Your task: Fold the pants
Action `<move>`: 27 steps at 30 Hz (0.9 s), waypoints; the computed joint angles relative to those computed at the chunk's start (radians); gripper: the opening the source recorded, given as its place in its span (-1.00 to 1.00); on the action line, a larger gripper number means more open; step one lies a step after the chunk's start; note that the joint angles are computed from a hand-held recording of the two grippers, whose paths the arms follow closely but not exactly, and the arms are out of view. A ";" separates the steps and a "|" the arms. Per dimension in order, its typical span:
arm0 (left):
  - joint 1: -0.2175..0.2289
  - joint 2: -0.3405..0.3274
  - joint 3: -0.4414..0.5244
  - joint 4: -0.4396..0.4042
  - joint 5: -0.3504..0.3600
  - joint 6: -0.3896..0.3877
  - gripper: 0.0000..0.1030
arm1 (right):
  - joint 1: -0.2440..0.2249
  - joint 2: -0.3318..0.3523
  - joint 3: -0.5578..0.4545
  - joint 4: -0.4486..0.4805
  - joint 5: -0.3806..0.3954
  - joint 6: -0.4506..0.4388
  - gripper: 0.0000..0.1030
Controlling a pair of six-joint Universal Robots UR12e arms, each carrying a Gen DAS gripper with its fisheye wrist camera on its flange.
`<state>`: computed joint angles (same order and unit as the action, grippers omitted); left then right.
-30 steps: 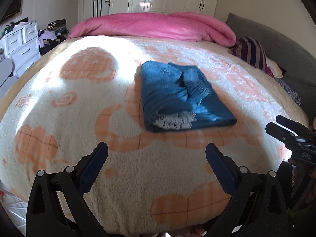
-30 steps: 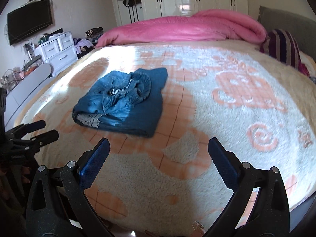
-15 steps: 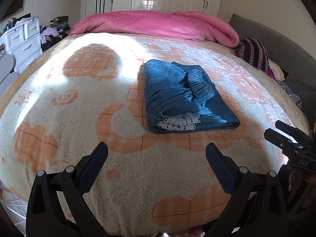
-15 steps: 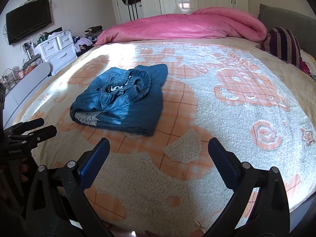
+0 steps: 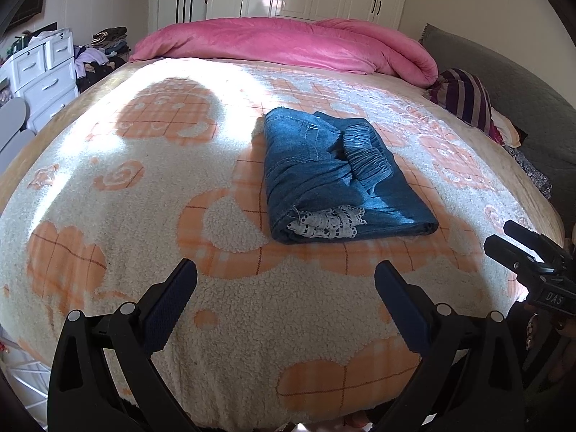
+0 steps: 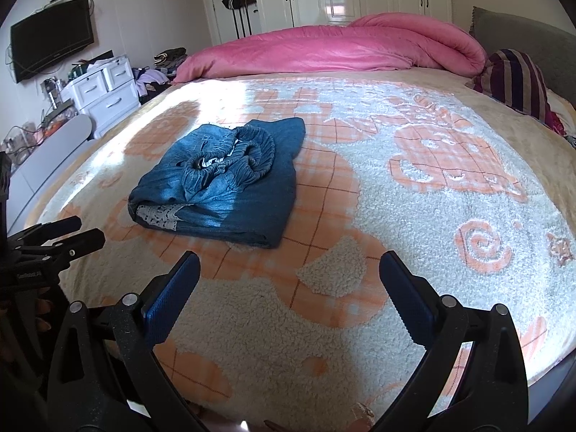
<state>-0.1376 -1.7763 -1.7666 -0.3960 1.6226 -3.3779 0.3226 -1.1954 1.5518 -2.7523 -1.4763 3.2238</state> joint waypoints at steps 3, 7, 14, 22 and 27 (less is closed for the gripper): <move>0.001 0.000 0.000 -0.002 -0.001 -0.004 0.92 | 0.000 0.000 0.000 0.000 0.002 0.002 0.83; 0.000 -0.001 0.001 -0.006 0.004 -0.001 0.92 | 0.000 0.000 0.000 0.000 0.001 0.003 0.83; -0.004 -0.001 0.003 -0.011 0.009 0.005 0.92 | 0.000 -0.001 0.001 0.001 0.000 0.003 0.83; -0.006 -0.001 0.005 -0.017 0.011 0.003 0.92 | 0.000 -0.001 0.001 0.000 -0.001 0.003 0.83; -0.007 -0.001 0.006 -0.020 0.017 0.000 0.92 | 0.000 -0.003 0.000 0.005 -0.001 0.011 0.83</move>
<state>-0.1448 -1.7769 -1.7603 -0.4163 1.6391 -3.3777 0.3228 -1.1984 1.5522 -2.7470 -1.4773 3.2348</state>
